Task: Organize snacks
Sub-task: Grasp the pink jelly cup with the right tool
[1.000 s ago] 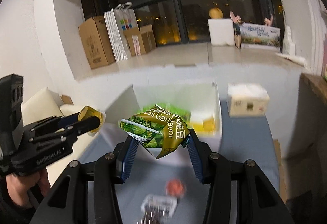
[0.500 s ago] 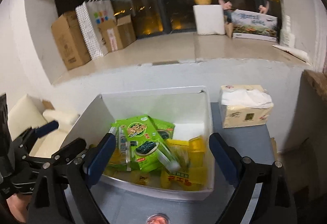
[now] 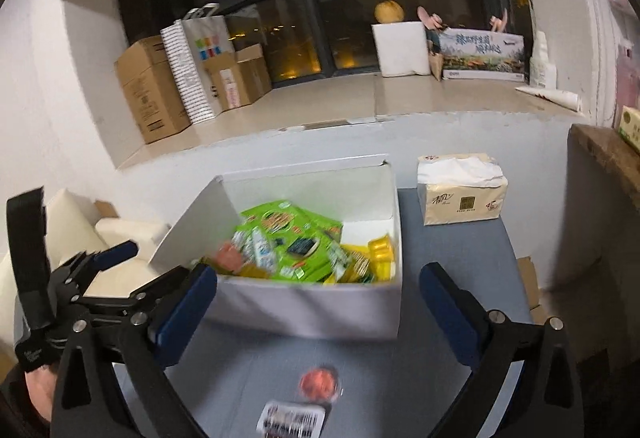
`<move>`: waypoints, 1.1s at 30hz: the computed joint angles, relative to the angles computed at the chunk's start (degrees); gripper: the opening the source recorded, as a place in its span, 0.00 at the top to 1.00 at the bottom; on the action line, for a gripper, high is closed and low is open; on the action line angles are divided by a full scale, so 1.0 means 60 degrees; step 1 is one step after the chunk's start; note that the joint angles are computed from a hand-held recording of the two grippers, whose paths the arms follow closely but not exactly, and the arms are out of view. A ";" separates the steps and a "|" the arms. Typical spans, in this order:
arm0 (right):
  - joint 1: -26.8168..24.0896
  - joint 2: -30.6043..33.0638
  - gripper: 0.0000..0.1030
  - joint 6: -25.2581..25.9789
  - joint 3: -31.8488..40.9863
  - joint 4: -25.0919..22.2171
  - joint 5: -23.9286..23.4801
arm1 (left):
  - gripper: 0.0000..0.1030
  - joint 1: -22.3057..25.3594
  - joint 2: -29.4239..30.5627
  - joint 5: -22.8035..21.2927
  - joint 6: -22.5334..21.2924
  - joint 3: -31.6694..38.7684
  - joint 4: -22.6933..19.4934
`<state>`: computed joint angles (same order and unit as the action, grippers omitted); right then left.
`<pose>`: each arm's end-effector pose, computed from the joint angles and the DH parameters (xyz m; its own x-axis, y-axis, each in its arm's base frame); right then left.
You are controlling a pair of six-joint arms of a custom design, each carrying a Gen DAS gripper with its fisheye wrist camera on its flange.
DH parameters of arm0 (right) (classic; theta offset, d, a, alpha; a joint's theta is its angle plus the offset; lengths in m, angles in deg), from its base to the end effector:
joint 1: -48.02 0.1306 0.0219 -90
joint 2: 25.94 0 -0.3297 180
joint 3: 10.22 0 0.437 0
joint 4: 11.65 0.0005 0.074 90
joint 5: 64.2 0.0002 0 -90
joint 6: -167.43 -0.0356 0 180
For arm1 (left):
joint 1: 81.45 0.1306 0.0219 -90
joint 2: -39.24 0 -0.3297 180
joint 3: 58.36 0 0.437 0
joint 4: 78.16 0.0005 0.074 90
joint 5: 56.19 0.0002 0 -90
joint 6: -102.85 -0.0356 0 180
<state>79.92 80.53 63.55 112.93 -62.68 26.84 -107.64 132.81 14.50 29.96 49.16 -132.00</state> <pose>0.5307 0.3290 0.5102 -0.5887 -0.0839 -0.8040 -0.3857 0.9033 0.1881 0.4976 -0.2322 0.4959 -0.6056 -0.0116 -0.7957 0.0112 0.9997 -0.0231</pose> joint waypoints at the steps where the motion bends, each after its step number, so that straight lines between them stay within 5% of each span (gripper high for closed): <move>1: 0.0073 -0.0283 0.00 0.0038 -0.0365 0.0082 0.0147 | 0.00 -0.0088 -0.0167 0.0021 0.0071 -0.0181 -0.0010; 9: 0.0370 -0.1585 0.00 0.0042 -0.2507 0.0060 0.0615 | 0.00 -0.1009 -0.1662 -0.0319 0.0757 -0.1912 -0.0196; 12: 0.0374 -0.1366 0.00 -0.0078 -0.2630 -0.0263 0.0567 | 0.00 -0.1265 -0.2153 -0.0395 0.1080 -0.2508 -0.0254; 16: 0.0507 -0.1306 0.00 0.0075 -0.3128 0.0322 0.0532 | 0.00 -0.1519 -0.2726 -0.0473 0.1459 -0.3248 -0.0472; 22: 0.0570 -0.0038 0.01 0.0262 -0.2176 -0.0067 0.0444 | 0.00 -0.1676 -0.3104 -0.0330 0.2060 -0.3868 -0.0663; 25: 0.0492 0.0555 0.25 0.0144 -0.1580 -0.0437 0.0288 | 0.00 -0.1736 -0.3141 -0.0197 0.2205 -0.4004 -0.0675; 26: 0.0454 0.0787 0.48 0.0078 -0.1310 -0.0711 0.0242 | 0.00 -0.1752 -0.3114 -0.0168 0.2227 -0.4008 -0.0702; 27: 0.0385 0.0996 0.61 -0.0065 -0.1065 -0.1003 -0.0014 | 0.00 -0.1776 -0.3085 -0.0160 0.2232 -0.4008 -0.0722; 33: 0.0239 0.0407 0.62 -0.0223 -0.1772 -0.0201 -0.0134 | 0.00 -0.1817 -0.2775 0.0011 0.2274 -0.3871 -0.0721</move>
